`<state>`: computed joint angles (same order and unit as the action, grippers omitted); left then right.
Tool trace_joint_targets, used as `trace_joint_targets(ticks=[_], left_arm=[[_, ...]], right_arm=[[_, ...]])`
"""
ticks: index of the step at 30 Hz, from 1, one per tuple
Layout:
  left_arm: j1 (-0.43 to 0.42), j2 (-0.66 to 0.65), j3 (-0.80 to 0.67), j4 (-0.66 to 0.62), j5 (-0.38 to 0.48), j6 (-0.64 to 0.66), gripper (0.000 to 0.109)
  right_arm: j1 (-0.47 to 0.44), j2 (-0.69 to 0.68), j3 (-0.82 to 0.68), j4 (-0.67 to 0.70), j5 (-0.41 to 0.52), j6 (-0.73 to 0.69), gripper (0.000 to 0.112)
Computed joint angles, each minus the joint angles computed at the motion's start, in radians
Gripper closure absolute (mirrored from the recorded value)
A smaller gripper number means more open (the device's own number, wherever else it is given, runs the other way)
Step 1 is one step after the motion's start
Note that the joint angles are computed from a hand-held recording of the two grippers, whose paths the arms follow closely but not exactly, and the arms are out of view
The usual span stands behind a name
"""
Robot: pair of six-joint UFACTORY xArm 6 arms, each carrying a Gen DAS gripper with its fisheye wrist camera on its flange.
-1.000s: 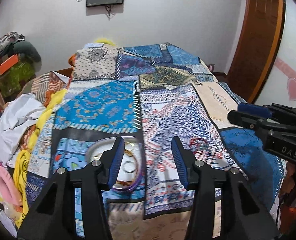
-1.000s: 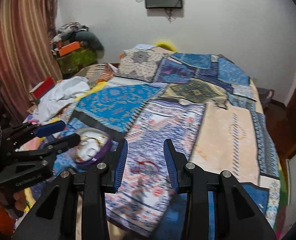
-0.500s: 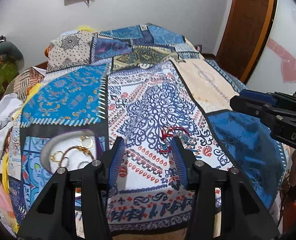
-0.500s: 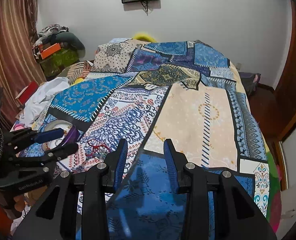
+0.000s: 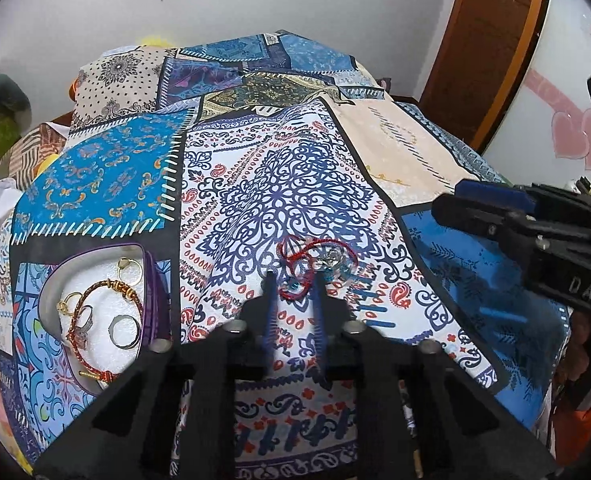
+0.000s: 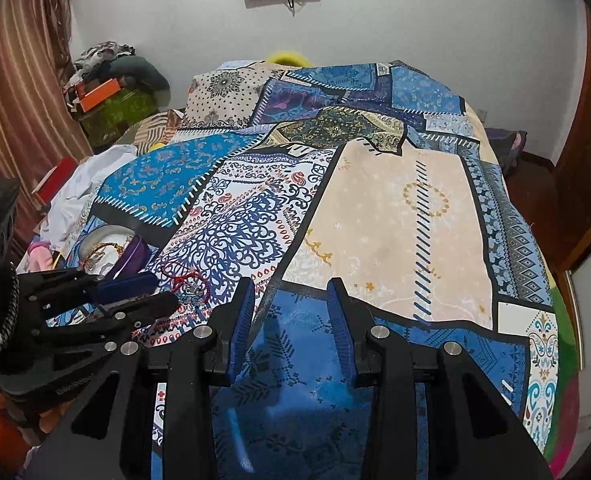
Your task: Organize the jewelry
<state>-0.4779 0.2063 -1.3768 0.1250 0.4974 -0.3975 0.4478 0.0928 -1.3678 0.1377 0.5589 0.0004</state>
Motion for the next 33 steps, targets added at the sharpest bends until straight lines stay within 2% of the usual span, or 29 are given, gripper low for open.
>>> trace_joint_targets(ticks=[4, 18, 33], left_arm=[[0.003, -0.018, 0.015, -0.007, -0.016, -0.001, 0.109], [0.028, -0.153, 0.101, 0.044, -0.126, -0.053, 0.109], [0.059, -0.252, 0.290, -0.159, -0.135, 0.046, 0.109]], right_arm=[[0.007, 0.000, -0.001, -0.007, 0.004, -0.001, 0.079], [0.032, 0.018, -0.032, -0.023, 0.023, -0.002, 0.079], [0.097, 0.098, -0.135, 0.010, 0.063, -0.082, 0.079]])
